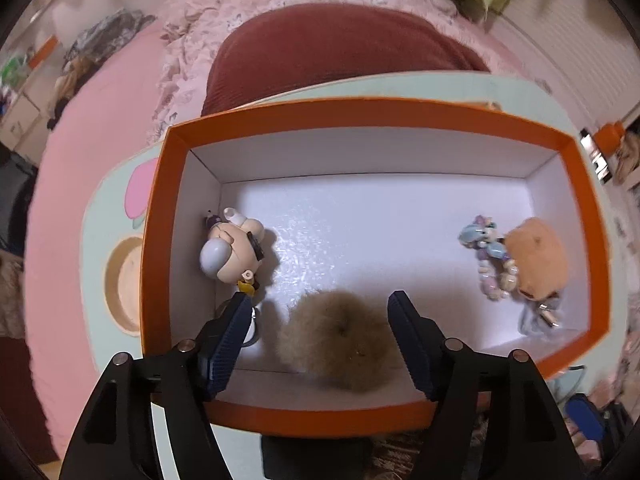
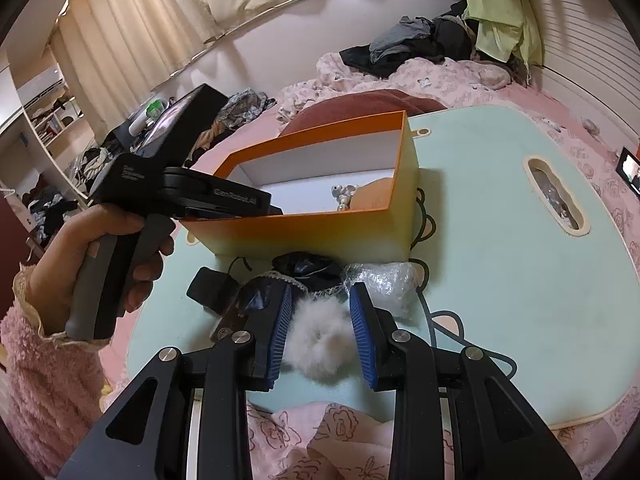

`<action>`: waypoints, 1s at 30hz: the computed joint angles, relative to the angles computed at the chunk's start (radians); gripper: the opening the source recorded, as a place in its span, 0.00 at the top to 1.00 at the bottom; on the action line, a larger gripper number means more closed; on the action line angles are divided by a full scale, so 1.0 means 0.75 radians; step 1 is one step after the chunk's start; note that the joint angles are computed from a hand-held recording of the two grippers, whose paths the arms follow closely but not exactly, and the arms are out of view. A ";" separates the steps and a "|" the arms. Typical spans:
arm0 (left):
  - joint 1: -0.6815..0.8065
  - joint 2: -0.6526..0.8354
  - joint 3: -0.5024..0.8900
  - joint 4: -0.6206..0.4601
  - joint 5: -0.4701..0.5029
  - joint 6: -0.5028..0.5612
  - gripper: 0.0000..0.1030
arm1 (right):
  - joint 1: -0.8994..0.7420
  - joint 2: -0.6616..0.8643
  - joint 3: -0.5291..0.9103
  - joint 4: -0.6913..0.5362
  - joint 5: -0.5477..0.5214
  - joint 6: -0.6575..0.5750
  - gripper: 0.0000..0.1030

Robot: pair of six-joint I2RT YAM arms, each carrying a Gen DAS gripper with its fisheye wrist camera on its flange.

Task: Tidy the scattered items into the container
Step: 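Grasp the brown fur pompom with the left tool and set it on table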

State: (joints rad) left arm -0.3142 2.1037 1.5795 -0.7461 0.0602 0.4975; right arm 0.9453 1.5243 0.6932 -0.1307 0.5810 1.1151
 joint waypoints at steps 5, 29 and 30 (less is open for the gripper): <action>-0.006 -0.015 -0.037 0.035 0.008 0.014 0.80 | -0.010 -0.012 -0.012 0.007 -0.006 0.002 0.69; 0.184 -0.166 -0.009 -0.066 0.358 0.032 0.27 | -0.087 -0.033 -0.064 0.071 -0.115 0.002 0.69; 0.184 -0.124 0.034 -0.094 0.372 0.012 0.27 | -0.084 -0.031 -0.062 0.069 -0.114 0.003 0.69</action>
State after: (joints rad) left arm -0.1758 2.0105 1.6049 -0.8169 0.3392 0.5064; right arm 0.8824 1.5008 0.6463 -0.0787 0.4958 1.1173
